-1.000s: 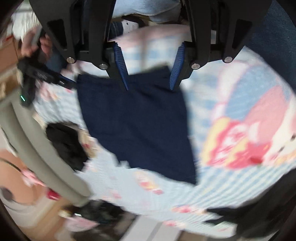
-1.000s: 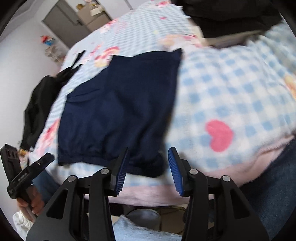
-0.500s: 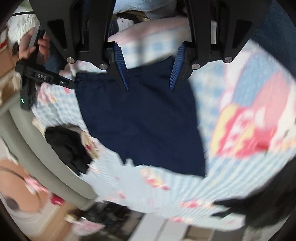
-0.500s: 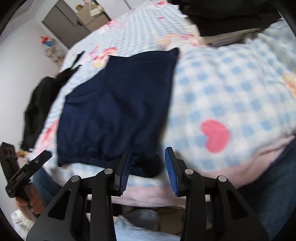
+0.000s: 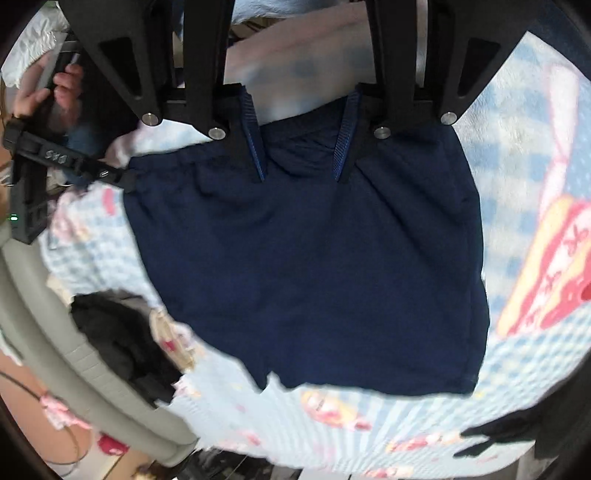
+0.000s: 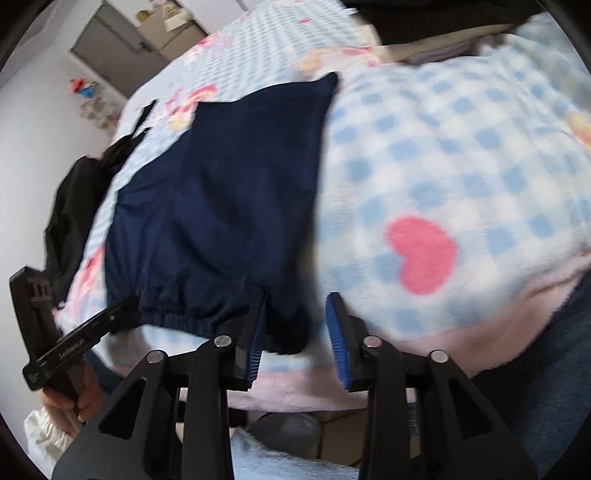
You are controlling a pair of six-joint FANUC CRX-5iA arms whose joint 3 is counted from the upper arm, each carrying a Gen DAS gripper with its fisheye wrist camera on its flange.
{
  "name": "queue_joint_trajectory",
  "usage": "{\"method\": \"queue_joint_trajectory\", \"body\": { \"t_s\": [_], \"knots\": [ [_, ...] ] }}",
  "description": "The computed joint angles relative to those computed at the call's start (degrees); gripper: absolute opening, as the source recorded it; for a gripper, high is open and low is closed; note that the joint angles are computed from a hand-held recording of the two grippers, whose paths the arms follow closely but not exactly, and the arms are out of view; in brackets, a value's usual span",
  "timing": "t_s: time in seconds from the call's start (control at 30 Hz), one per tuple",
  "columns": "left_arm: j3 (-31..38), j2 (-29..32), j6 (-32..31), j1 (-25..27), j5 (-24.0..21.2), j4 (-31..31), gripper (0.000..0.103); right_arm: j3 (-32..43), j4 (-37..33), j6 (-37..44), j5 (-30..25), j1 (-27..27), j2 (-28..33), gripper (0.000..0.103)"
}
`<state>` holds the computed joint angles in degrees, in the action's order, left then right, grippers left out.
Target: Fold clothes
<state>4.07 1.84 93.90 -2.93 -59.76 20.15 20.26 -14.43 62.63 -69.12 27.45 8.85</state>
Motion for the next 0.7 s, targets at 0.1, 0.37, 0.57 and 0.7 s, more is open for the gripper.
{"method": "queue_joint_trajectory", "body": {
  "t_s": [0.1,0.37,0.57,0.7],
  "knots": [
    [-1.2,-1.1,-4.8,-1.0,3.4,3.7,0.039,0.5,-3.6,2.9,0.3,-0.9,0.5,0.056],
    [16.0,10.2,2.6,-6.2,-10.9,-11.2,0.041,-1.2,3.2,-1.5,1.5,1.4,0.9,0.019],
    [7.0,4.0,4.1,-3.8,-0.6,-4.6,0.038,0.1,-3.2,1.2,2.1,-0.8,1.1,0.036],
    [9.2,4.8,1.4,-5.6,1.3,-4.4,0.038,-0.4,0.9,-1.6,3.9,0.5,0.6,0.016]
  ]
}}
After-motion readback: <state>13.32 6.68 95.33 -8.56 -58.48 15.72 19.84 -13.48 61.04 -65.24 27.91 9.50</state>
